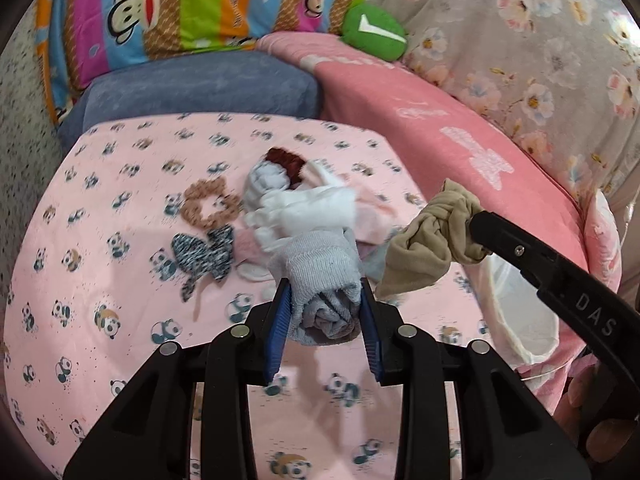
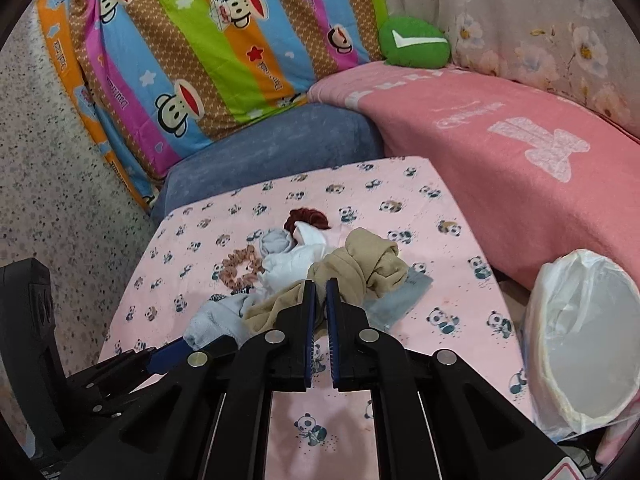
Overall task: Collect trash
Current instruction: 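Carry the grey sock and beige cloth with both tools over the white bin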
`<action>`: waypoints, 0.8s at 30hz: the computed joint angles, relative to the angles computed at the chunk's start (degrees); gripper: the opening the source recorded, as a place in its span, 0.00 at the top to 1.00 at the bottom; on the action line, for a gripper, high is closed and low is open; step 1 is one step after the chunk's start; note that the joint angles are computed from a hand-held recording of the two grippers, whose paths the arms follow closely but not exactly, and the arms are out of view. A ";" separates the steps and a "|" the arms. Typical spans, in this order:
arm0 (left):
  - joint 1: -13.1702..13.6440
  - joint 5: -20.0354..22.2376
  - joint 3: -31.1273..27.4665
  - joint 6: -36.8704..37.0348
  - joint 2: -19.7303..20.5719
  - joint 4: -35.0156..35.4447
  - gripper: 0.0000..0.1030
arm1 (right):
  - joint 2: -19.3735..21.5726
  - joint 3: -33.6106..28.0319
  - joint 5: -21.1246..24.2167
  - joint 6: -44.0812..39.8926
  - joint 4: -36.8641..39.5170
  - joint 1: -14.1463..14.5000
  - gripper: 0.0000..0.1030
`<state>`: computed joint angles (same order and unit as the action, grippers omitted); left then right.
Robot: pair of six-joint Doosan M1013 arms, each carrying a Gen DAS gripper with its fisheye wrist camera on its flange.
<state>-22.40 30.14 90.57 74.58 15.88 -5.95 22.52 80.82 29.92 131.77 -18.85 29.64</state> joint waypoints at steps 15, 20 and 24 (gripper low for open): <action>-7.55 -1.07 -6.27 6.92 1.59 -0.07 0.69 | -10.96 10.01 -1.79 24.53 -24.37 -3.60 0.93; -9.60 -0.80 -8.30 10.75 2.80 -1.78 0.69 | -13.60 13.13 -0.80 28.00 -26.42 -5.83 0.93; -11.07 -0.05 -9.99 13.66 4.06 -3.25 0.69 | -14.89 15.18 0.01 29.23 -26.41 -7.55 0.93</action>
<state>-33.47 30.10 80.58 88.24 19.94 -9.20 7.64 96.00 29.93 161.00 -45.25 22.10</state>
